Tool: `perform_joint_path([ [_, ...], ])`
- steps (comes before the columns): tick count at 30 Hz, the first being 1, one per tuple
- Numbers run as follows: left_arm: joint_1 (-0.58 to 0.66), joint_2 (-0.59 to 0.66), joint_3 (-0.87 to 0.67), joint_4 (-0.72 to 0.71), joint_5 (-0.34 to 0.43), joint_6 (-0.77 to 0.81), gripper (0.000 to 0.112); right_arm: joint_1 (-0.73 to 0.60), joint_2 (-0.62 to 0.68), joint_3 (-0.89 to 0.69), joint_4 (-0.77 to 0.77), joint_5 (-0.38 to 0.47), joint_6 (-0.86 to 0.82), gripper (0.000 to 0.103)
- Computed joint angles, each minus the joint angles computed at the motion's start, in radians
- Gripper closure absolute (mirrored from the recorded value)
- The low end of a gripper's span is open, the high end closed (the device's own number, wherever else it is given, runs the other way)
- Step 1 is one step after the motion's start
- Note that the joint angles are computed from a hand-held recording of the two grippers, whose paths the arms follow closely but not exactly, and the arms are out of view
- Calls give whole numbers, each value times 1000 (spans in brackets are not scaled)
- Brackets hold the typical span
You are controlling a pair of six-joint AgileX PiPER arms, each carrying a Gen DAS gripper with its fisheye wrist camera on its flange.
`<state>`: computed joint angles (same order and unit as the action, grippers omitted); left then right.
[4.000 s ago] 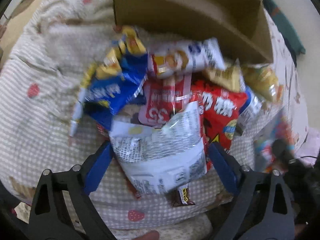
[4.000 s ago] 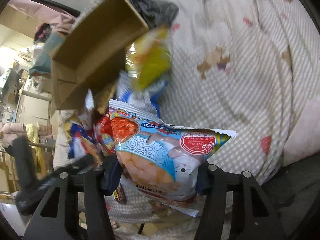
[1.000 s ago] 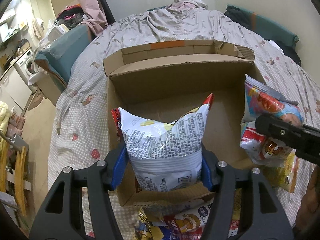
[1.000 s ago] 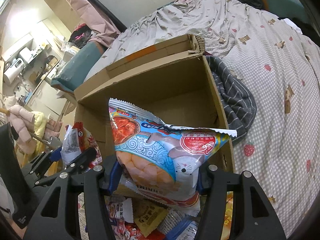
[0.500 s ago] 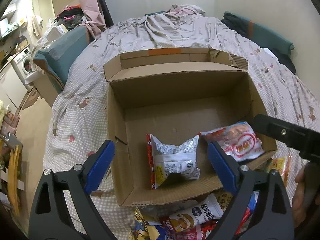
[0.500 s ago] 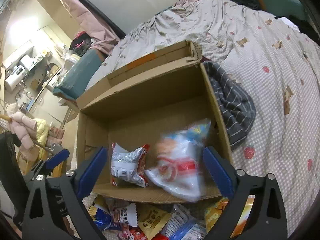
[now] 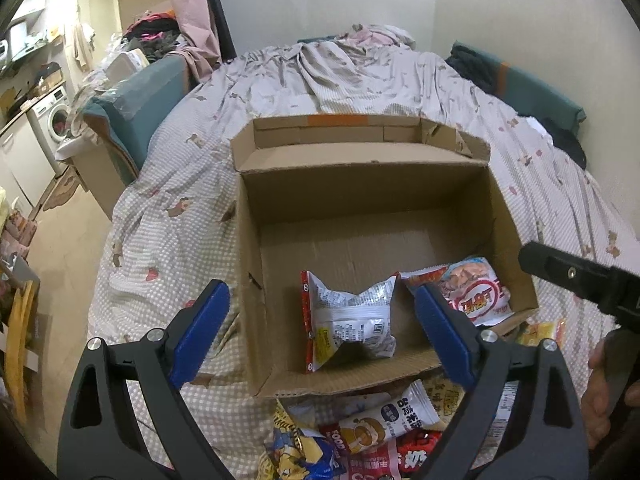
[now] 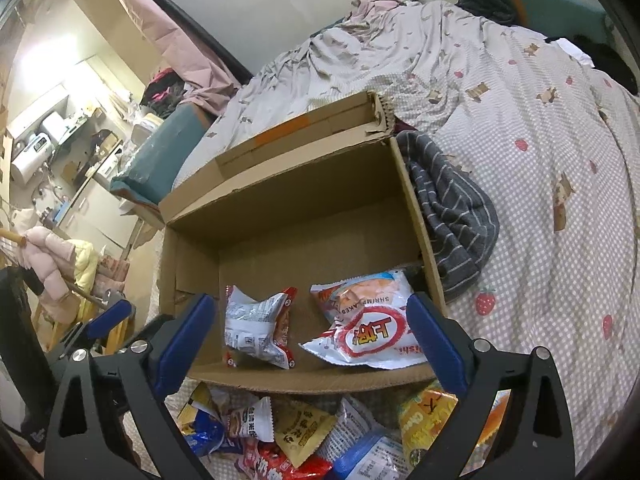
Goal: Organize snacks
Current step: 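Withdraw both grippers from the box back toward the snack pile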
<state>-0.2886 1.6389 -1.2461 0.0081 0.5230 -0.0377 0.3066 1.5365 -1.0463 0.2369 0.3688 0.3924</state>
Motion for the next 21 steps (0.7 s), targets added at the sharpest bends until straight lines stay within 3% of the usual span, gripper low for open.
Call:
perform_joint_path([
  [7,49,-93,44,-96,27,92,20,19,-90,39,-67,36,71,4],
  [12,85,-194,132,-93,-10,82,20,42,-186,117,-108,49,133,4],
  [21,171,-286,204,-211,65,194,20,42,-344,258,-130,68,242,4],
])
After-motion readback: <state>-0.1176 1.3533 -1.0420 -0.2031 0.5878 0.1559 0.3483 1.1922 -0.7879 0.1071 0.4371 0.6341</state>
